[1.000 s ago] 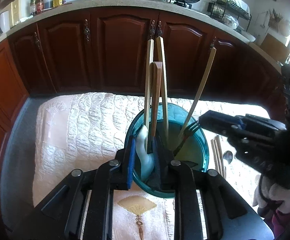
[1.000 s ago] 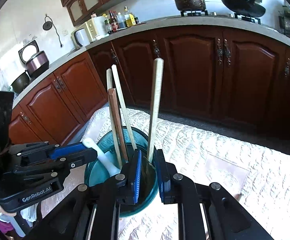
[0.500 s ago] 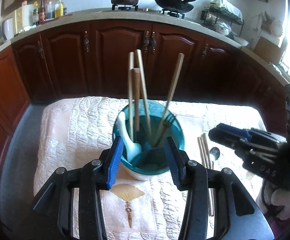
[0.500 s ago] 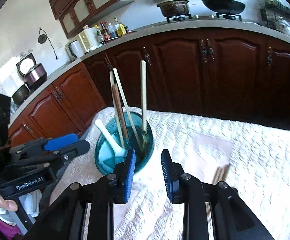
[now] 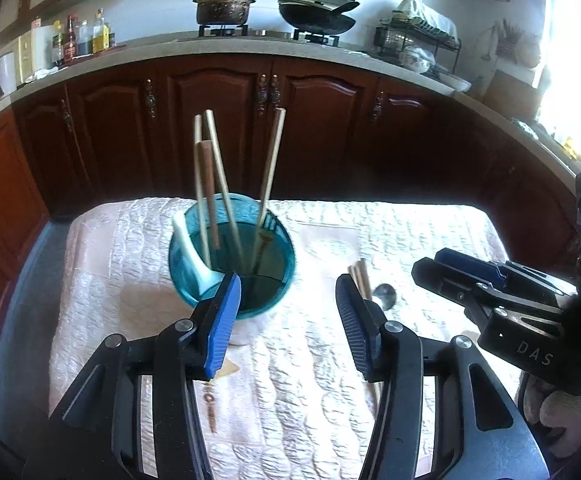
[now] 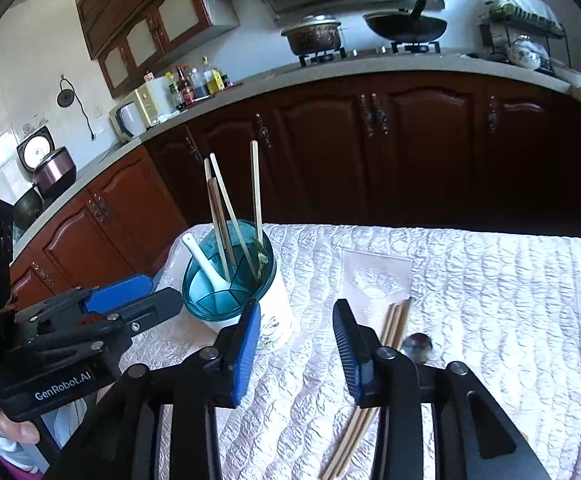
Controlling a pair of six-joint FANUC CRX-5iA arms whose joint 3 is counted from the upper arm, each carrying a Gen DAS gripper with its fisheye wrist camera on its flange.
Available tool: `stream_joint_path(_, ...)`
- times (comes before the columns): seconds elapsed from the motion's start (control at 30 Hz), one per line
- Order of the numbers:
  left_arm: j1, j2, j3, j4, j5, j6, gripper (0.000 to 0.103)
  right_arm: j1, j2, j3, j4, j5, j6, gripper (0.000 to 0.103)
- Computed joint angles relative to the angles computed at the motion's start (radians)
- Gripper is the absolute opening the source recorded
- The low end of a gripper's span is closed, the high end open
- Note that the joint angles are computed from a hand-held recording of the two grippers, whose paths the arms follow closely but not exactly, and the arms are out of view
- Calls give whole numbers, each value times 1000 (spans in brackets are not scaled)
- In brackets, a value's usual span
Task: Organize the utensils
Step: 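Move both tools to the loose wooden chopsticks beside the metal spoon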
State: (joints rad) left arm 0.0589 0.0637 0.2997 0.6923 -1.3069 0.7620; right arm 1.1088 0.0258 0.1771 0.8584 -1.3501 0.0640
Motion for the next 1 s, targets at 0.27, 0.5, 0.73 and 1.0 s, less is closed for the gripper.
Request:
stream_joint_path(0.27,-12,-37,-39,7,-14,-24,51,51,-31,-31,15,-79,-41,41)
stream_joint_path(0.5,-29,-53,-65,-1,-18,-32,51,67,-69,-89,-12,-115,-85,42)
stream_joint_path(0.73,-46,-44,-82,-23,-54,-29,51,38,-110,-170,-115,-112,-130,42)
stream_joint_path(1.0,-81,-31,-123,-75,-73,-30,51,-43,-143,-261,-227,-15,-164,42)
